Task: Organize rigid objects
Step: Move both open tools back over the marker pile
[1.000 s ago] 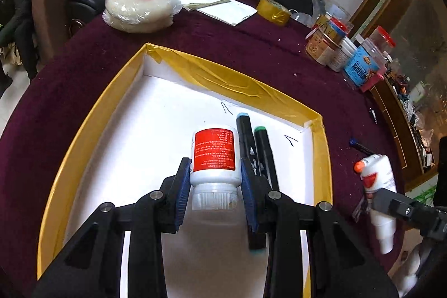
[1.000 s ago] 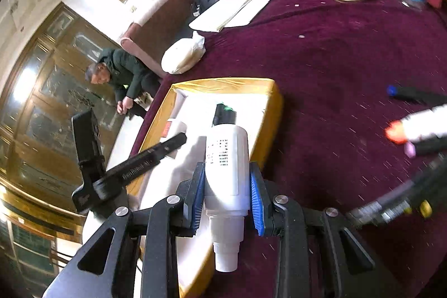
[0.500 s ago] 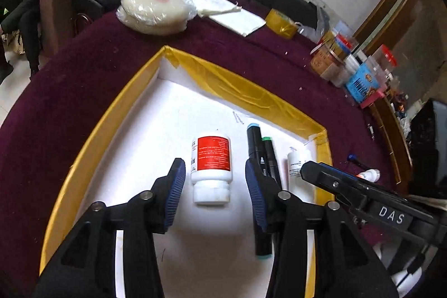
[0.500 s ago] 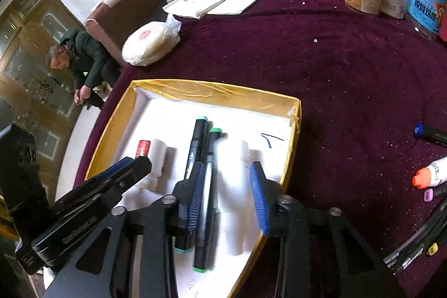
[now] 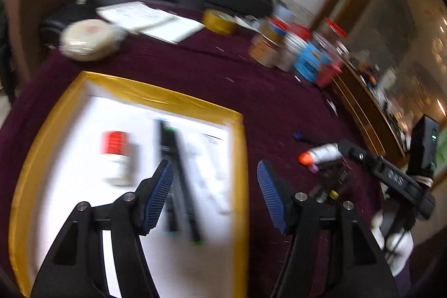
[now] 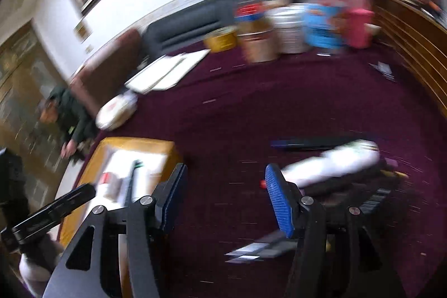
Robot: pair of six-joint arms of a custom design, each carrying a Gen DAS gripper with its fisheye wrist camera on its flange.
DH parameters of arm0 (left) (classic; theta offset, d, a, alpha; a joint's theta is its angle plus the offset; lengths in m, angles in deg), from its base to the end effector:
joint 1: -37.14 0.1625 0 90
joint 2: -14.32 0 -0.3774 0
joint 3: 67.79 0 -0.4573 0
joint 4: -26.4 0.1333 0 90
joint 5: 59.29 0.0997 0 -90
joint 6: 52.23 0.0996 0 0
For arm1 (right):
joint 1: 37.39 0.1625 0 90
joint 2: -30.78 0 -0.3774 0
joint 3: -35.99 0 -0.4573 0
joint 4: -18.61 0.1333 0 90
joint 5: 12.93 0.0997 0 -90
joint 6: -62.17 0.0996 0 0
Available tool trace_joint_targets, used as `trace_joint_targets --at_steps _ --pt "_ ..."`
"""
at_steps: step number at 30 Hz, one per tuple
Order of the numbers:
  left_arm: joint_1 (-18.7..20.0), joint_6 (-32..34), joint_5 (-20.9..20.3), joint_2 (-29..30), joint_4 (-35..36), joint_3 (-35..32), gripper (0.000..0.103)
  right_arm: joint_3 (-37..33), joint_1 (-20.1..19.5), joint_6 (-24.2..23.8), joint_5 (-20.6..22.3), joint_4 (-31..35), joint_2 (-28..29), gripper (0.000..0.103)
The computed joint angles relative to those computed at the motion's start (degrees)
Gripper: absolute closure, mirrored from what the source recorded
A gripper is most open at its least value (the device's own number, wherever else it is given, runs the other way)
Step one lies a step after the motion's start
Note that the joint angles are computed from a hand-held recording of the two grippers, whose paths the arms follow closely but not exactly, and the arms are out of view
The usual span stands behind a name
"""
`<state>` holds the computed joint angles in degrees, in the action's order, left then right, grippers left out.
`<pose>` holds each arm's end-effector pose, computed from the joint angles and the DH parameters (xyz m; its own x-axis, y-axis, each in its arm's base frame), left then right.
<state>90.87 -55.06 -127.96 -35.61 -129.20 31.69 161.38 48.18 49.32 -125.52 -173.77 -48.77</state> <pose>-0.2544 -0.6333 0.0417 -0.8376 0.4312 -0.3355 0.5278 0.7971 -0.2934 0.0547 -0.5245 0.2380 -0.8828 0.2588 0.3920 -0.1577 0.6229 -0.7663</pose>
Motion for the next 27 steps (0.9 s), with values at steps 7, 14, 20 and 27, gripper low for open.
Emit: trace_joint_targets --at_steps 7,14,20,27 --pt "-4.91 1.79 -1.45 8.45 4.6 -5.05 0.042 7.24 -13.02 3.55 6.62 -2.31 -11.36 0.05" --pt "-8.75 6.7 2.76 19.0 4.82 -13.48 0.042 8.29 -19.92 4.04 14.85 -2.6 -14.19 0.051" --pt "-9.51 10.31 4.2 25.24 3.27 -18.82 0.042 8.78 -22.18 4.56 19.6 0.09 -15.58 0.051" --pt "-10.18 12.21 7.76 29.0 6.35 -21.65 0.08 9.69 -23.07 3.33 20.95 -0.02 -16.0 0.05"
